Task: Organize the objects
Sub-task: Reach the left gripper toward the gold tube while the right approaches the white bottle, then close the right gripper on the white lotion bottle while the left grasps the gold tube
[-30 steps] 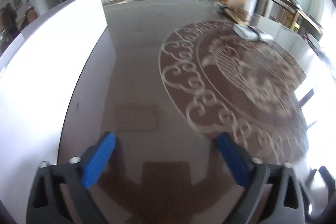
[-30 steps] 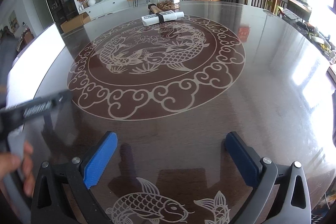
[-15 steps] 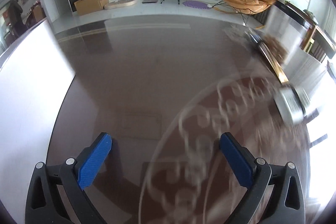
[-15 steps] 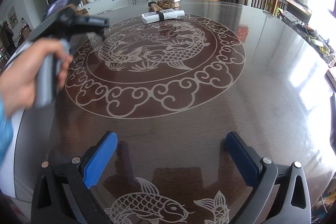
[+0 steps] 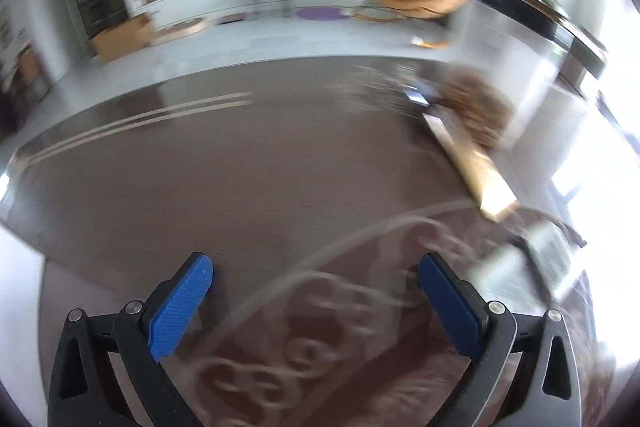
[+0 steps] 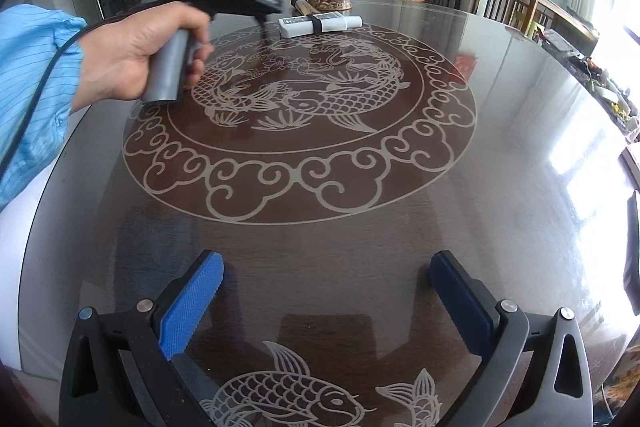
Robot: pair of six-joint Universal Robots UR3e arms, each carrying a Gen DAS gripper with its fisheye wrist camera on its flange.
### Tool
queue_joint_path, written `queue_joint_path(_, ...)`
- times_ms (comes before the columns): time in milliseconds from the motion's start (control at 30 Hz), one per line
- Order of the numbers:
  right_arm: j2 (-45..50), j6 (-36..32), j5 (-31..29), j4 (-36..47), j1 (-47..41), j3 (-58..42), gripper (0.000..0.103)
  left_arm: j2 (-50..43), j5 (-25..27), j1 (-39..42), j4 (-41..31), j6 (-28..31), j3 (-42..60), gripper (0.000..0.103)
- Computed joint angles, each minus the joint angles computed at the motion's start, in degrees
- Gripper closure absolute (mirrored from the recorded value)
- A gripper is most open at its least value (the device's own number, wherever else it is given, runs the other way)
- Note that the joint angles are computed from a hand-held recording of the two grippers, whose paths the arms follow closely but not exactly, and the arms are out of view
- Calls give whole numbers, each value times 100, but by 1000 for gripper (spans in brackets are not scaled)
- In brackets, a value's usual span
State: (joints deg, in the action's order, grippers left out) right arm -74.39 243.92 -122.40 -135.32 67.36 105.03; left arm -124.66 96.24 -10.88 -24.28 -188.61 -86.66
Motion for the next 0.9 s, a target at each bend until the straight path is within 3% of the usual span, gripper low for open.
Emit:
queue_joint_path(167,-2,-3,3,-4,-2,2,0,158,-534,-494,98,757,-197,0)
queue_joint_path(300,-29,-25,14,-154,-11,92,0,638,-994,-526,332,1406,-929,0)
queue_joint_path(467,-349,-16,61,-1136,-79,787,0,1245,-866,100,560,1264,-1793,0)
queue_joint_path(567,-622,141,159,-1235,-339,1068,0,1520,-800,628,777,1139,-2251,0)
queue_joint_path(733,-830,-1213,1450,-2419,-1978,1472,0,1752,-710,1031,1053,1030,-2720,0)
queue_joint_path(900,209,-2128,2389,-2423,-3585,137,0,1700,-766,1156,1151,1116,-2746,0)
